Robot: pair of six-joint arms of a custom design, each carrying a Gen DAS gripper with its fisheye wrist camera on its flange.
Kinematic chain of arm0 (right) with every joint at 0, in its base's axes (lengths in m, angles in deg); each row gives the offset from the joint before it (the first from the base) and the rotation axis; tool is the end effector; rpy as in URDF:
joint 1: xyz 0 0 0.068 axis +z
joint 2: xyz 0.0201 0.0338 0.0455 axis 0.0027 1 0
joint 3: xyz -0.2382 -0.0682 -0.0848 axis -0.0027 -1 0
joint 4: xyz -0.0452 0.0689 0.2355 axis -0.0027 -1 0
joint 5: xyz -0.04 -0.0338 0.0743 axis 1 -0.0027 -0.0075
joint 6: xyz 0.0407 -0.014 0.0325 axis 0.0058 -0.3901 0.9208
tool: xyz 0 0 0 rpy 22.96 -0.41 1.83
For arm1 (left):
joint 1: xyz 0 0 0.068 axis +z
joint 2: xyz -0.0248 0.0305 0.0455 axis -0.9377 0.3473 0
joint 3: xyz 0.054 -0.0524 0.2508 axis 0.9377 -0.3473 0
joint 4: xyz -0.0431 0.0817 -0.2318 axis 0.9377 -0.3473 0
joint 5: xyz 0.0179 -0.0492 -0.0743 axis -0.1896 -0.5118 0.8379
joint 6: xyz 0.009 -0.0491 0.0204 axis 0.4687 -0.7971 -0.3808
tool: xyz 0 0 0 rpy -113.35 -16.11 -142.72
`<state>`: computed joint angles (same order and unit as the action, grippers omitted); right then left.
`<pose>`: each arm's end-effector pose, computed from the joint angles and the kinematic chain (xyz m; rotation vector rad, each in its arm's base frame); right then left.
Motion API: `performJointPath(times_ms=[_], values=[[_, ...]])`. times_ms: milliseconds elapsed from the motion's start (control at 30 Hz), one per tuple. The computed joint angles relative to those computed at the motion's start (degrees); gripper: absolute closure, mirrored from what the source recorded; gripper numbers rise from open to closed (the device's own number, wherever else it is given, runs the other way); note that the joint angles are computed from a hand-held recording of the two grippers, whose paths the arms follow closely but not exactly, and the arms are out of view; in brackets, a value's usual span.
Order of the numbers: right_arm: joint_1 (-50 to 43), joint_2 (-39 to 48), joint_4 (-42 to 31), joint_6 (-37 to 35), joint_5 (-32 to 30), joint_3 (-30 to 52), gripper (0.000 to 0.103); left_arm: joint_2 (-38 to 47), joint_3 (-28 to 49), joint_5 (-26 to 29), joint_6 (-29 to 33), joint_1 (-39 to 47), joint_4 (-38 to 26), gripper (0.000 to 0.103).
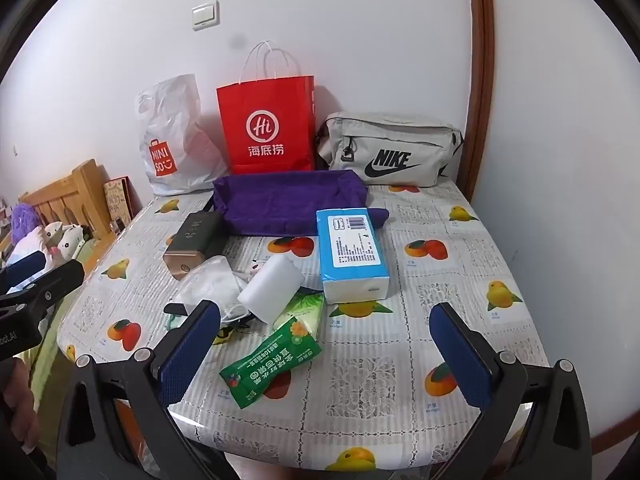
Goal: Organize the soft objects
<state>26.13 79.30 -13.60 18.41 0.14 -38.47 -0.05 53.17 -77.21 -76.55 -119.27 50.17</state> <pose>0.1874 0.0756 0.1909 0.0980 2.2287 -0.0244 0.2005 -0.2070 0.2029 0.1302 2.1975 -0.1181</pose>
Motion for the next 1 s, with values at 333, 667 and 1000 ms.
performJointPath(times_ms=[333,667,1000], values=[[1.83,-1.46,-1.94,1.39,2.22,0.38,0.0,0.27,0.71,-0.69,-0.12,-0.39,-0.79,0.0],[1.07,-2.92,-1.6,0.31,1.65,-0.35,0.0,0.03,0.74,-1.43,0.01,-0.88,-1.01,0.0],[1.23,-3.21,-1.44,0.69,1.8,-0.62,0.0,-0.33,0.78,-1.47,0.11,-0.91,-1.25,0.0]])
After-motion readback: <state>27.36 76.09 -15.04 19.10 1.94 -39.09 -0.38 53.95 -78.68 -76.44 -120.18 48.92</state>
